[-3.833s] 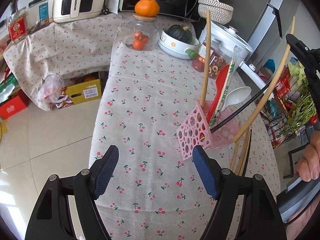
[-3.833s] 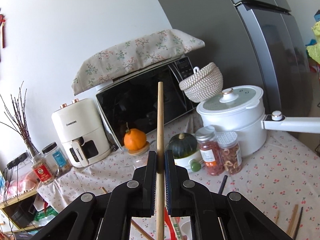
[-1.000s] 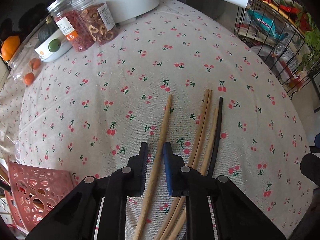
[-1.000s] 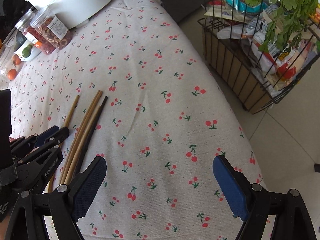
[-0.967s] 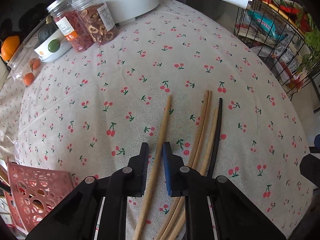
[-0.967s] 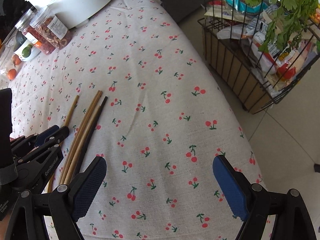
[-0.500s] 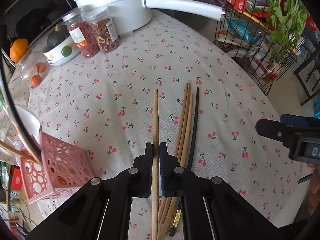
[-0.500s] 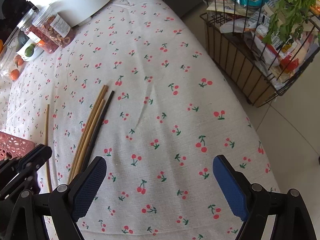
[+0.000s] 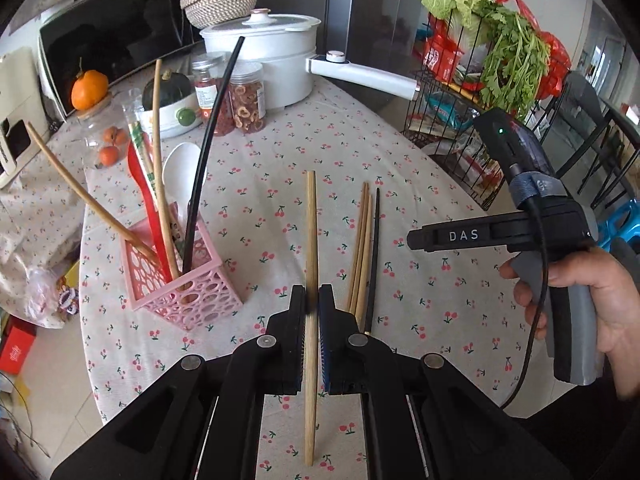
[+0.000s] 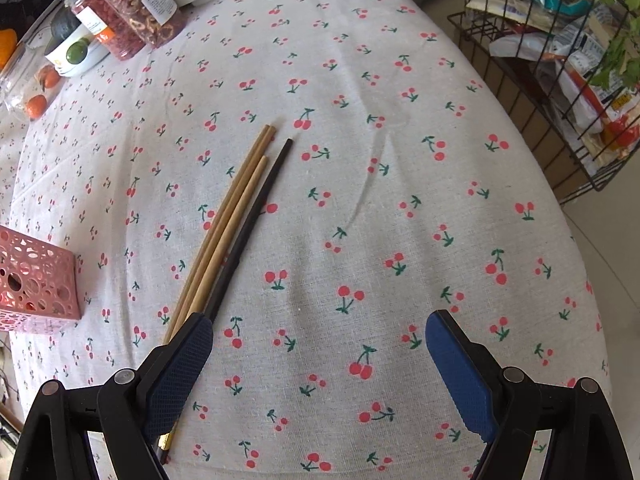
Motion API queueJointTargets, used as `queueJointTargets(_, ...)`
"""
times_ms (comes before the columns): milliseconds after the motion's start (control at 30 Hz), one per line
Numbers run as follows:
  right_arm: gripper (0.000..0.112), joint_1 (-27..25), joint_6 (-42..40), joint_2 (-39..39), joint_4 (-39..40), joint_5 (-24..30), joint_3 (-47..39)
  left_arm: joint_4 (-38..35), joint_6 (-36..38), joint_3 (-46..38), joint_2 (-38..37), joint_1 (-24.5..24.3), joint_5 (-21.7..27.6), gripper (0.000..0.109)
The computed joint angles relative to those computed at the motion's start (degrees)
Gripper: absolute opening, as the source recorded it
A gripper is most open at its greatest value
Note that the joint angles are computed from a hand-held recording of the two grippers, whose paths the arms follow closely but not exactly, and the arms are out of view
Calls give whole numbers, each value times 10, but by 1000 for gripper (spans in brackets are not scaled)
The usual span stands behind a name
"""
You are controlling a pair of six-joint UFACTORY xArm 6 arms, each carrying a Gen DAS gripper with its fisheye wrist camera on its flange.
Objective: Organize utensils
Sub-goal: 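Grasp a bamboo chopstick with the left tool while the right tool grasps the black chopstick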
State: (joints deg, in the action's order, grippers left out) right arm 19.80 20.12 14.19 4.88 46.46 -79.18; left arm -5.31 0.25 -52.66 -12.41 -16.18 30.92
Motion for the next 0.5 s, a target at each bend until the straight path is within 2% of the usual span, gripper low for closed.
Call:
queueJointTargets(67, 90, 6, 0, 10, -8, -3, -8, -65, 48, 2, -9, 9, 8, 6)
queueJointTargets(200, 90, 15, 12, 37, -27, -4, -33, -105, 88, 19, -34, 17, -6, 6)
queueJointTargets(300, 90, 22, 28, 65, -38, 6, -62, -140, 114, 20, -40, 31, 3, 6)
queueJointTargets(367, 82, 28, 42, 86, -54, 24, -88, -161, 131, 21, -45, 38, 10, 6)
queueJointTargets(433, 68, 35, 57, 106, -71, 46, -114, -176, 145, 24, -53, 44, 12, 6)
queueJointTargets(500, 64, 41, 76, 115, -96, 56, -127, -188, 156, 28, -61, 49, 14, 6)
